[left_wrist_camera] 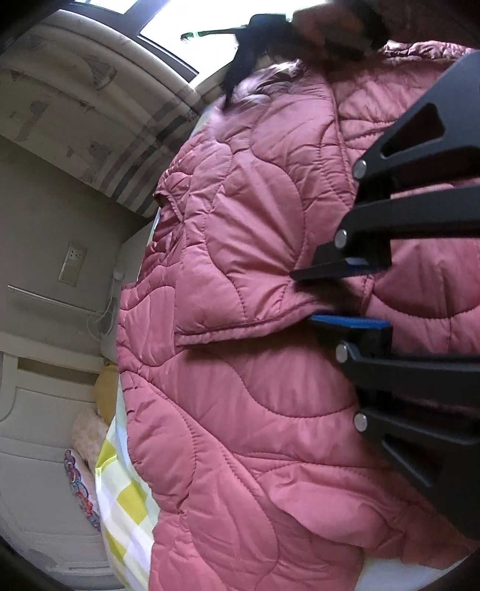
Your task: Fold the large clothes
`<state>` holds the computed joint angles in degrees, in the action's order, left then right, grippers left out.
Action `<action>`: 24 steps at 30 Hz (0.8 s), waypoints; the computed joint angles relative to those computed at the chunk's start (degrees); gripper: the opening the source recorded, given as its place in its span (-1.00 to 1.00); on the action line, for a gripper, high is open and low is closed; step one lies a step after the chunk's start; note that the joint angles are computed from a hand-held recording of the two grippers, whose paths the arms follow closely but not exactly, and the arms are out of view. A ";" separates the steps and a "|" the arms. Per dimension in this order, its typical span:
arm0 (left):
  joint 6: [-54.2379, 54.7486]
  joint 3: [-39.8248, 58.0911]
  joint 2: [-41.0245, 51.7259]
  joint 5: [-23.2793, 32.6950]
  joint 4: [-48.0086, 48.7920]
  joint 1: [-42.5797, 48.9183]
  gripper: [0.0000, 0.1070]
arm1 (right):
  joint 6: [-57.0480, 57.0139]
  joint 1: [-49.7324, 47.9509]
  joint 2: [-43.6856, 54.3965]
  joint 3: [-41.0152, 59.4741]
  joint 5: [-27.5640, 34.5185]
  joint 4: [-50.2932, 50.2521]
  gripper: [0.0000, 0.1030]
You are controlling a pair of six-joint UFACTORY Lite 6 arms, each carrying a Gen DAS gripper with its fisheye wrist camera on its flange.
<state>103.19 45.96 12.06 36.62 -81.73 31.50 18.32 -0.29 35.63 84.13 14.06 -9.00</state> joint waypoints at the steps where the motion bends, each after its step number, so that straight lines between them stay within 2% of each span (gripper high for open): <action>1: -0.01 0.07 0.08 0.09 0.08 -0.01 -0.60 | 6.00 0.79 -1.20 -0.08 1.42 -5.80 0.77; 2: 0.42 -0.14 -0.10 -0.24 -0.20 -0.12 -0.60 | 11.99 1.55 -4.30 -2.53 2.11 -11.25 0.77; 5: 0.18 0.02 -0.02 -0.24 -0.09 -0.29 -0.59 | 29.98 5.26 -17.69 -17.14 -4.98 -26.96 0.78; 6: 0.22 0.06 0.03 -0.31 -0.14 -0.37 -0.59 | 35.37 8.27 -21.07 -20.90 -4.14 -32.95 0.80; 7: 0.18 0.08 0.03 -0.28 -0.09 -0.37 -0.59 | 40.76 10.79 -22.06 -22.56 -1.72 -38.95 0.91; 10: 0.24 0.09 0.08 -0.03 -0.01 -0.30 -0.54 | 49.10 17.87 -18.53 -24.85 5.36 -50.89 0.91; 12: 0.27 0.19 0.22 0.53 0.20 -0.19 -0.49 | 60.34 19.89 -23.04 -29.25 8.04 -58.49 0.91; 13: 0.31 0.21 0.26 0.70 0.21 -0.18 -0.45 | 64.83 20.74 -27.57 -32.79 8.15 -59.23 0.91; 15: 0.30 0.32 0.40 1.52 0.48 0.10 -0.34 | 75.57 22.15 -34.19 -39.24 6.46 -66.62 0.91; 16: 0.40 0.26 0.30 1.85 0.47 0.23 -0.20 | 79.05 23.59 -35.18 -40.96 7.56 -69.33 0.91; 17: 0.90 -0.39 -0.57 1.91 -0.15 0.58 0.05 | 80.12 25.02 -33.77 -41.61 9.06 -70.53 0.91; 19: 1.15 -2.31 -3.86 1.44 -1.90 2.66 0.25 | 82.04 25.19 -29.39 -42.12 8.27 -74.82 0.91; 21: 0.77 -3.99 -7.13 5.83 -3.25 10.07 0.25 | 87.07 22.31 -32.35 -44.48 4.99 -78.74 0.91; 24: -5.94 0.11 -4.22 17.90 -1.27 26.63 0.25 | 88.88 21.10 -31.61 -44.52 3.82 -80.41 0.91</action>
<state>97.25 46.07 7.84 54.51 -83.00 58.14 107.21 20.82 4.02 39.61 17.88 -89.41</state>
